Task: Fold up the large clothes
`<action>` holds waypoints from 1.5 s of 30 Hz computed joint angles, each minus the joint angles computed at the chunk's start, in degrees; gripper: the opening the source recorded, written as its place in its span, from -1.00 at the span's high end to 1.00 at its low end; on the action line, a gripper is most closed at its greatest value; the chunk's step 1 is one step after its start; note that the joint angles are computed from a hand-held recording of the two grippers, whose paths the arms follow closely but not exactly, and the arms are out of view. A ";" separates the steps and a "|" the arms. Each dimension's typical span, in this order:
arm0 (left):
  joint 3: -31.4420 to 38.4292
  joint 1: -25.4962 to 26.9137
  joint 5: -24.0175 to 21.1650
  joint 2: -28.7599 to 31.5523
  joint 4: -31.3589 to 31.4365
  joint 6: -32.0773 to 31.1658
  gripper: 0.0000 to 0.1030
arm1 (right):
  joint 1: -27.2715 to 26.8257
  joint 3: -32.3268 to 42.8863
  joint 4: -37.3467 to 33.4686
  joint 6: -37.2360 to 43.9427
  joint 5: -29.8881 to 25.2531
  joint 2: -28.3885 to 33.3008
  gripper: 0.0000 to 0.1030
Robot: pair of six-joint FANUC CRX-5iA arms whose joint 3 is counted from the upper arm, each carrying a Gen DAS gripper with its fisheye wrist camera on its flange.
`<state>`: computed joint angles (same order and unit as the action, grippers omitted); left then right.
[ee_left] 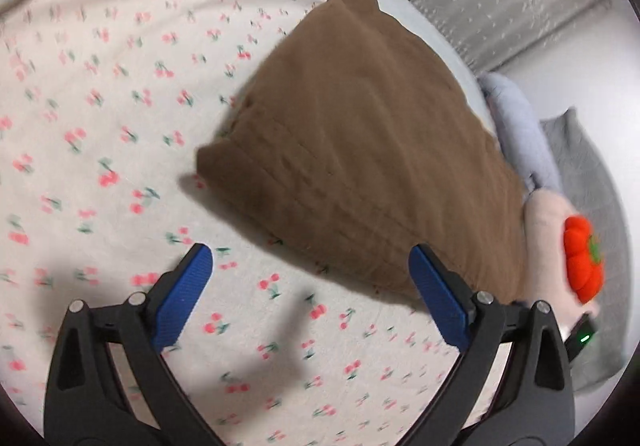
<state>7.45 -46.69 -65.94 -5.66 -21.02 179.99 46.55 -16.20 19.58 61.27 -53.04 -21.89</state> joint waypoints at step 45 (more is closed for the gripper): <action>49.65 -9.01 3.32 32.42 -22.41 -34.65 0.51 | -21.61 16.28 -62.96 29.65 -9.38 11.98 0.17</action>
<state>57.10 -55.70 -62.62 26.76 -43.43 145.33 24.94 0.08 -43.38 90.92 -62.43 -9.91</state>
